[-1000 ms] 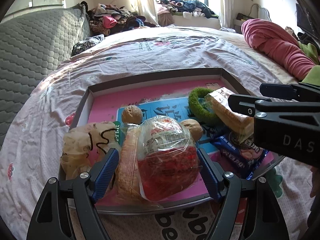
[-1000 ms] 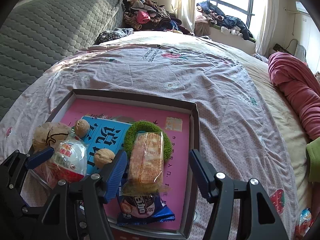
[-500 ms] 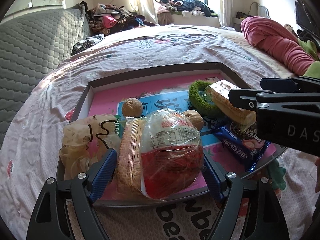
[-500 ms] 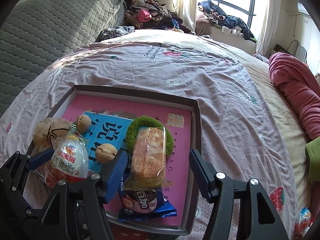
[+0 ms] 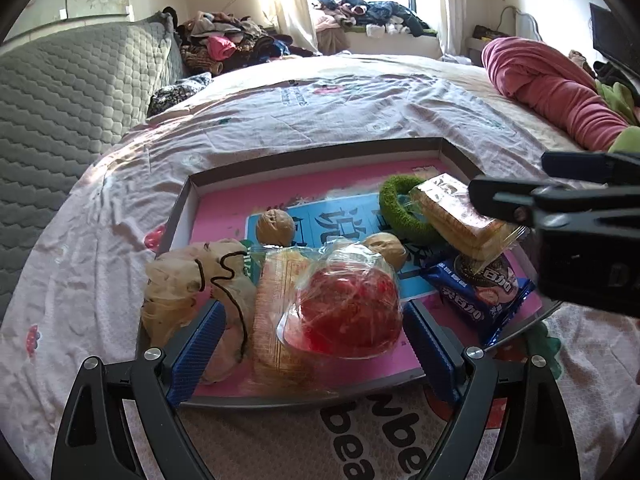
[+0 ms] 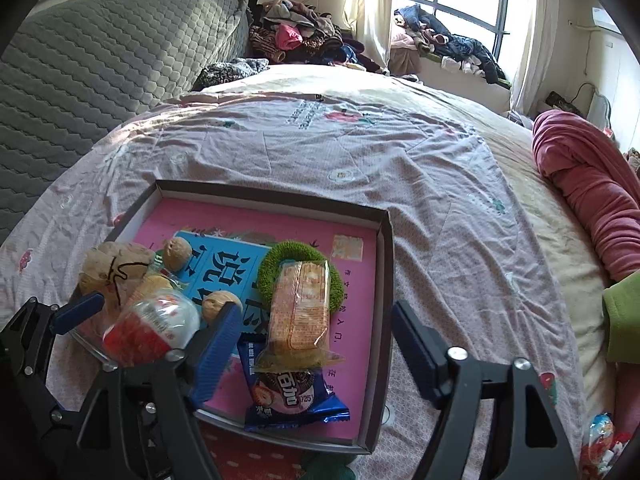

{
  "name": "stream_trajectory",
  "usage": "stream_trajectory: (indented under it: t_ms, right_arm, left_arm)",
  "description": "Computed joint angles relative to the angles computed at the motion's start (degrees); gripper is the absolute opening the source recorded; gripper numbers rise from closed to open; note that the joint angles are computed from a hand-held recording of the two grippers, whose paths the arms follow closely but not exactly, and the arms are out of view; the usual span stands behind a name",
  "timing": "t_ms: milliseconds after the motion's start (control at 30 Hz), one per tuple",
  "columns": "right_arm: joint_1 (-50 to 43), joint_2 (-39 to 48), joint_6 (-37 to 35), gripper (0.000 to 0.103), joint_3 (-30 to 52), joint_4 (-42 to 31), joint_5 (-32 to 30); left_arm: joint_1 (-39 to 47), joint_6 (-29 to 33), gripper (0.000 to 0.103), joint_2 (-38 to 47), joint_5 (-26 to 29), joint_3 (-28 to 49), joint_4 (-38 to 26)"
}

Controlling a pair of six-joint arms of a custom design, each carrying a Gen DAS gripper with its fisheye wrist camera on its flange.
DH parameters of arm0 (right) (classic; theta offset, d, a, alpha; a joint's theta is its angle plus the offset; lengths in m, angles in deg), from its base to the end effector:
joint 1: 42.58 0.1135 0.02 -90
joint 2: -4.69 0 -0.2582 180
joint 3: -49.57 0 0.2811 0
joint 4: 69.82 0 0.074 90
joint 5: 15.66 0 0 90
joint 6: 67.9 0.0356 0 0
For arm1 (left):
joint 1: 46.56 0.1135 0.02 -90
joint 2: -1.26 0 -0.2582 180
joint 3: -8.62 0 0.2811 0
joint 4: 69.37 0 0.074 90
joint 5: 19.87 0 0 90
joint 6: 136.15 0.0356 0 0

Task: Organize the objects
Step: 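Withdraw both open tools back from the pink tray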

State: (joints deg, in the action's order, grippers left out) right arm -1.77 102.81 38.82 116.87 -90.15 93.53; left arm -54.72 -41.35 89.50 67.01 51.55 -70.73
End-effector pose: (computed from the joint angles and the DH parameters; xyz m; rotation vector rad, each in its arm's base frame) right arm 0.2842 0.2299 0.1413 -0.3599 2.3707 0.0515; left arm 0.2823 -0.0385 0.0921 0.2434 2.3716 0.0371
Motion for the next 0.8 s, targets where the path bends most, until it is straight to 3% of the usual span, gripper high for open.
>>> stream_trajectory:
  t_ms: [800]
  right_arm:
    - [4.89, -12.14, 1.46, 0.083, -0.54, -9.30, 5.41]
  left_arm:
    - [3.33, 0.69, 0.091, -19.53, 1.86, -3.35, -12.74]
